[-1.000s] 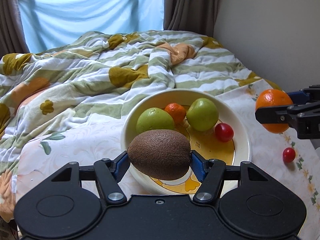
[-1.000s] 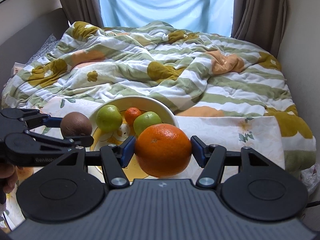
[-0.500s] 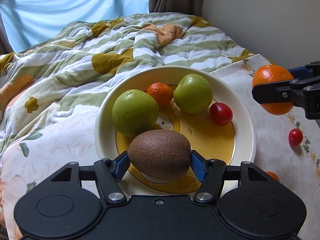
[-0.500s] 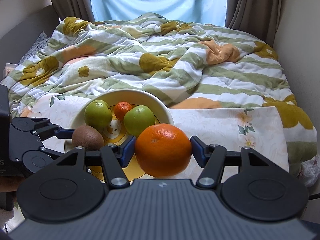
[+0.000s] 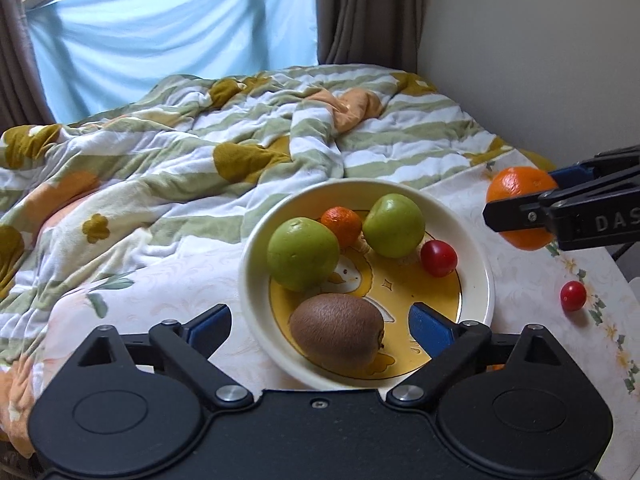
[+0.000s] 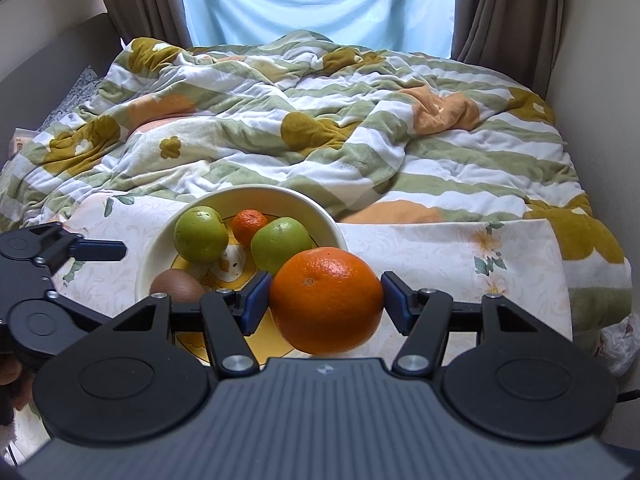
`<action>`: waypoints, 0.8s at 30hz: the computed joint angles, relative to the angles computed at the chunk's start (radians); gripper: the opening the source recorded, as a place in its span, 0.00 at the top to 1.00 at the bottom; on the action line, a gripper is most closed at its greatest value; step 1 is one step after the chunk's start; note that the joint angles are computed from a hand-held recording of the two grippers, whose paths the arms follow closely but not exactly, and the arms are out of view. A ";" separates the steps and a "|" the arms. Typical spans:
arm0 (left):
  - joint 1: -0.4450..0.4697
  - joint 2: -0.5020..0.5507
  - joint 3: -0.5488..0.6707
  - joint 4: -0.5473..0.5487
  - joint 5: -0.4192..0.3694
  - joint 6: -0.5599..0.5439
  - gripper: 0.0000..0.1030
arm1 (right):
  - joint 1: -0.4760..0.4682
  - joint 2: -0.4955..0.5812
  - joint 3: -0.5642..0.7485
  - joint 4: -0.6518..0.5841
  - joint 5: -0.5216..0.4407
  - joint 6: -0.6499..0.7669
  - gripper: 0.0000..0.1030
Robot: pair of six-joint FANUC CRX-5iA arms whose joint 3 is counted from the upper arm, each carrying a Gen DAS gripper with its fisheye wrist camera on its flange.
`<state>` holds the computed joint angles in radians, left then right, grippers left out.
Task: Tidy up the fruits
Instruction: 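Lower the large orange into the bowl and open the right tool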
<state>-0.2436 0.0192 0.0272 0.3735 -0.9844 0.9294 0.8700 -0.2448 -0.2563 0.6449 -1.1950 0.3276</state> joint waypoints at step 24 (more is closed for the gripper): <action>0.059 -0.145 -0.100 -0.085 -0.038 0.168 0.04 | -0.019 0.073 -0.017 -0.119 0.222 0.233 0.27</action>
<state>-0.1846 -0.1253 -0.0729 0.2881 -1.0221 1.0972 0.8505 -0.1722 -0.2734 0.5257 -0.9728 0.5606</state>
